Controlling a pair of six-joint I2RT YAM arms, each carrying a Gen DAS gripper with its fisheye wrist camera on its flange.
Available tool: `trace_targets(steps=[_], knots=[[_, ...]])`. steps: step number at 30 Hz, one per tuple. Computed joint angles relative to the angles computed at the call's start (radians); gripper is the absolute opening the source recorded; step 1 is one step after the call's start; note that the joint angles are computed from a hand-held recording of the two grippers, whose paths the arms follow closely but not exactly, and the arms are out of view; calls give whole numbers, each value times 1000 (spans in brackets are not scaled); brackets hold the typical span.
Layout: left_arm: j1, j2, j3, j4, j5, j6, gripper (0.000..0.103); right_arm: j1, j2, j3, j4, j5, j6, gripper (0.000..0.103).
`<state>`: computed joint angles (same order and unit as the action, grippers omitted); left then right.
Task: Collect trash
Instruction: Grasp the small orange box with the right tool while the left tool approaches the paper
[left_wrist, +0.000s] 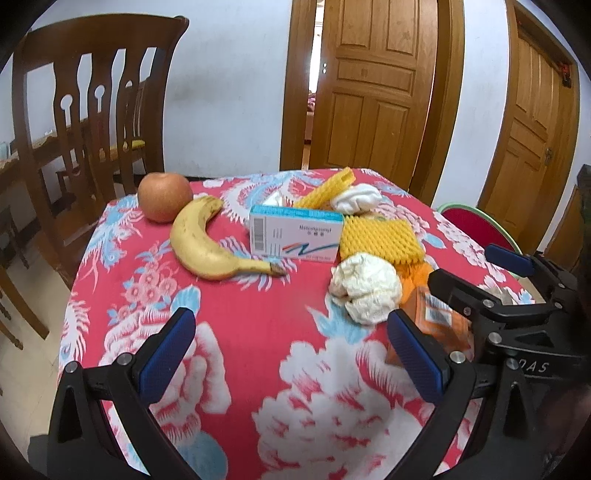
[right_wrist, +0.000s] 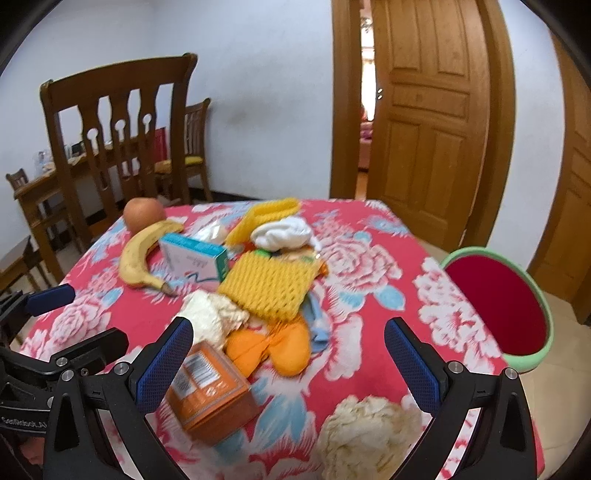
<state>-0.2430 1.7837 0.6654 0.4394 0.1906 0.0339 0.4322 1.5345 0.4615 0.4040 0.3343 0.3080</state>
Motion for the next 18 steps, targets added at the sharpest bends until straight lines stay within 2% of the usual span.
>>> trace_targets(steps=[12, 16, 18], knots=[[14, -62, -55, -48, 48, -18, 102, -14, -59, -44, -60, -162, 56, 103], [32, -39, -25, -86, 89, -41, 102, -20, -93, -71, -68, -167, 45, 103], [43, -39, -17, -94, 94, -58, 102, -39, -106, -91, -48, -203, 41, 103]])
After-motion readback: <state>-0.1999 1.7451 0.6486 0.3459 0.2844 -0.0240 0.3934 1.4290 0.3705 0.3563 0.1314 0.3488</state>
